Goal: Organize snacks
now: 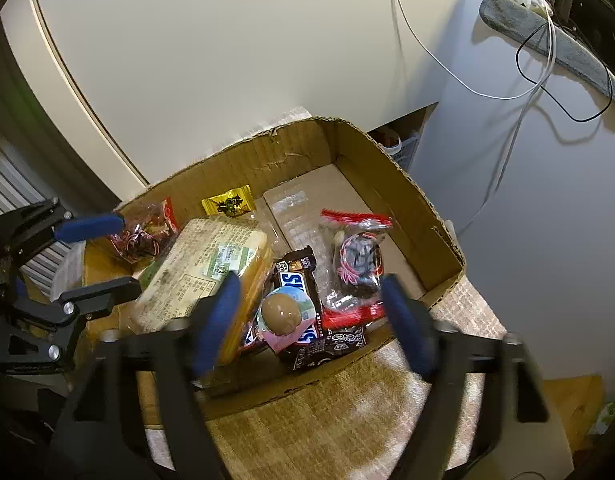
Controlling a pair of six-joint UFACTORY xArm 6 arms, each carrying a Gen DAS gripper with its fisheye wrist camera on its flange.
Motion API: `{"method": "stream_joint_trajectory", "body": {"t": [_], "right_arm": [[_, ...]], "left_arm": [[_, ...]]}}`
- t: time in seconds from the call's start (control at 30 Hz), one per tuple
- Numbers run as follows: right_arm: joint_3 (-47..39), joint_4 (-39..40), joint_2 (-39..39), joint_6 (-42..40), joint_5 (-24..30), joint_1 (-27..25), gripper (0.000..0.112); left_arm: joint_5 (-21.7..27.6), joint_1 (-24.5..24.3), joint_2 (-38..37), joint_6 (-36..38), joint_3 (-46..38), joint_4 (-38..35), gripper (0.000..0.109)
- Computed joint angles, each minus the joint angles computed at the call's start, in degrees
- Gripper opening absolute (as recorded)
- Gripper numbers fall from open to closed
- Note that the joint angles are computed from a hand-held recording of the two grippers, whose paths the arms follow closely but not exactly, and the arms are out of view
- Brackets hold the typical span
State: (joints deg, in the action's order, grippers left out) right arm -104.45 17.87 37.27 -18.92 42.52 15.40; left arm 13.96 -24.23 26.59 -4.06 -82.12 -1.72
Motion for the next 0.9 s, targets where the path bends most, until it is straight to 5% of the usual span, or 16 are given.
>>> {"method": "stream_joint_trajectory", "body": {"t": [0.43,0.9], "right_arm": [[1.6,0.0,-1.4,0.6,-1.1,0.0,0.084],[5.8,0.2,-4.6,1.4,-3.6,0.2,0.084]], "left_arm": [[0.3,0.0,-0.5,-0.3,0.3,0.3,0.071],[-0.5,-0.2,-2.1,-1.5,1.9,1.7,0.072]]}}
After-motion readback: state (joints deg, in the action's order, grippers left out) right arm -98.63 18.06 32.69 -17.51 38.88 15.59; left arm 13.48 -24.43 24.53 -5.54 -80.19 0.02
